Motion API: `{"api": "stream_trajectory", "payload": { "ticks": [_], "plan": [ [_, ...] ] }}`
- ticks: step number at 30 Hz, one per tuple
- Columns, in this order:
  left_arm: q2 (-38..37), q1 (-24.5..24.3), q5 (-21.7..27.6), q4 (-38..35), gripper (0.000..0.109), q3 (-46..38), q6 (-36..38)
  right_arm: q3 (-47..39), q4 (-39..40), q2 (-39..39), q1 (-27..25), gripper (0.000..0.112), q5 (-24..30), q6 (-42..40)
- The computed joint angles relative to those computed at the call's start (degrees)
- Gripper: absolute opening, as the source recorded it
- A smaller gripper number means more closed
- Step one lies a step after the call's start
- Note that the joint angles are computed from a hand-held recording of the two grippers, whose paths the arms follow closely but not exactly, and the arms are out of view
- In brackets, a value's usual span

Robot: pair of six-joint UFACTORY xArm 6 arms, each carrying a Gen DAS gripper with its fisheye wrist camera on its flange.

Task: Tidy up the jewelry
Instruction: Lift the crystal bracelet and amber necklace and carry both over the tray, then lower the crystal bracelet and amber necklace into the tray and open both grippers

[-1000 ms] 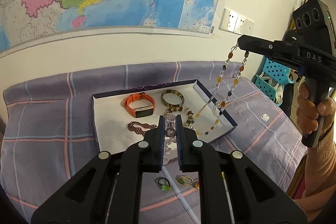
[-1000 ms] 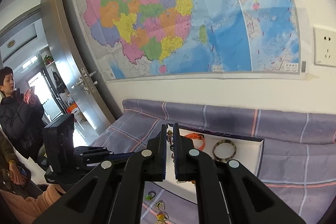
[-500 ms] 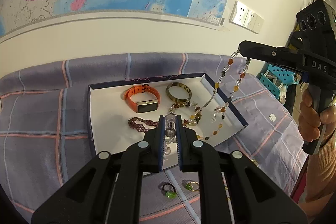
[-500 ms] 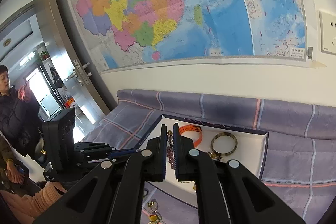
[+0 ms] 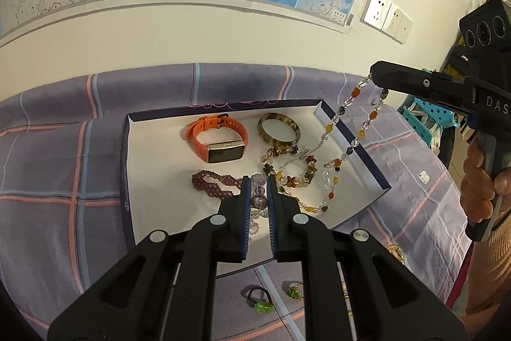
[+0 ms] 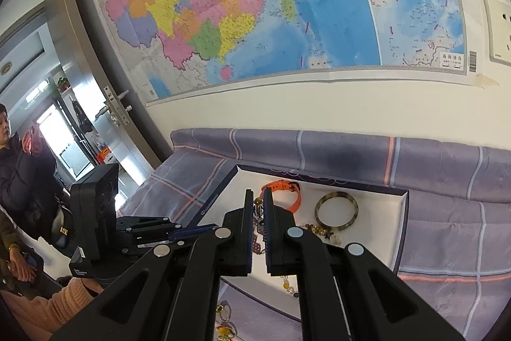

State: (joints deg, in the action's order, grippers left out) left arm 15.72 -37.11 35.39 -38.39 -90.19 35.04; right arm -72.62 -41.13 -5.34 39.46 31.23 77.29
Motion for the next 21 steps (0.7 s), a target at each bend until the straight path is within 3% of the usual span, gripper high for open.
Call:
{"api": "stream_trajectory", "payload": {
  "ticks": [21],
  "plan": [
    [1.3, -1.2, -2.7, 5.3, 0.01, 0.1, -3.2, 1.2, 1.5, 0.6, -1.0, 0.004, -0.3, -0.8]
  ]
}}
